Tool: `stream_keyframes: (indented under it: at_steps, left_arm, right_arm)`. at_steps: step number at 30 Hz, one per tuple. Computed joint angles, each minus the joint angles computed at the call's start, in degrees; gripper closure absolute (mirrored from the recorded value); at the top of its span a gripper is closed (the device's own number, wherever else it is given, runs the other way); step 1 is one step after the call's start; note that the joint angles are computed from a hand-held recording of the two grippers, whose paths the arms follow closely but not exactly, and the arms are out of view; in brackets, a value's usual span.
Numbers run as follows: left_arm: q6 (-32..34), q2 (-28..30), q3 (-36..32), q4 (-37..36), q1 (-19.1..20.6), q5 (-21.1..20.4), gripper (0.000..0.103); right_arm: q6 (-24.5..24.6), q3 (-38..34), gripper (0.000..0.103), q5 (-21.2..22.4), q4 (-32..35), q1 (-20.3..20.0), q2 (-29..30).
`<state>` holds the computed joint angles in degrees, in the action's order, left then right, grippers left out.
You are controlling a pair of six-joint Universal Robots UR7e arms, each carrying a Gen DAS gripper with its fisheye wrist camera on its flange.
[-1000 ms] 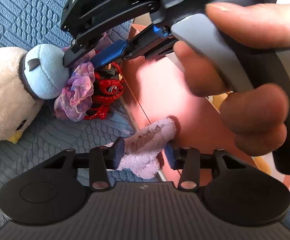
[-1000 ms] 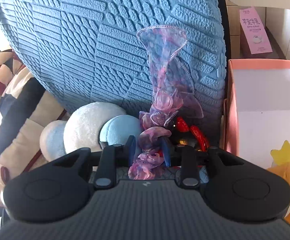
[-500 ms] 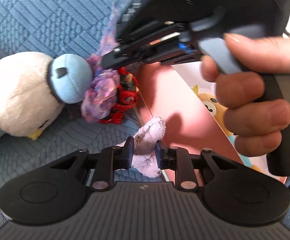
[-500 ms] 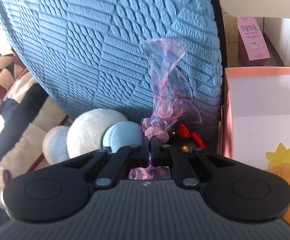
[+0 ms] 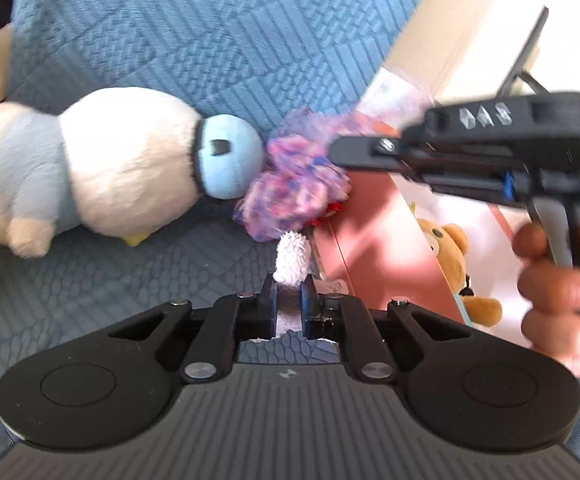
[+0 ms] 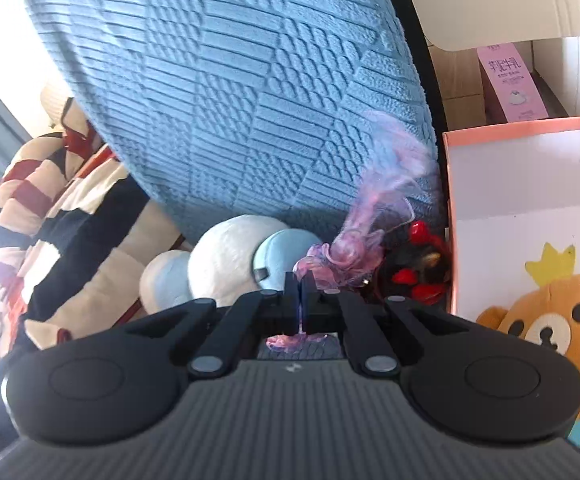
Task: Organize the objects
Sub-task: 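Lift the pink bunny with the left tool while the right tool releases the scrunchie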
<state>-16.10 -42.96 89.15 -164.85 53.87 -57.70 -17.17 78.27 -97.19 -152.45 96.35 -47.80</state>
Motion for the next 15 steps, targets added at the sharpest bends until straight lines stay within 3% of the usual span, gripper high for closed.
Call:
stream_keyframes:
  at_steps: [10, 15]
  left_arm:
    - [-7.05, -6.24, 7.82, -1.65, -2.51, 3.91, 0.090]
    - [-12.00, -8.63, 9.73, 1.00, -3.22, 6.58, 0.090]
  right_arm:
    - [-2.06, 7.04, 0.098, 1.32, -1.69, 0.76, -4.20]
    - [-3.01, 10.55, 0.098, 0.56, -2.42, 1.38, -5.42]
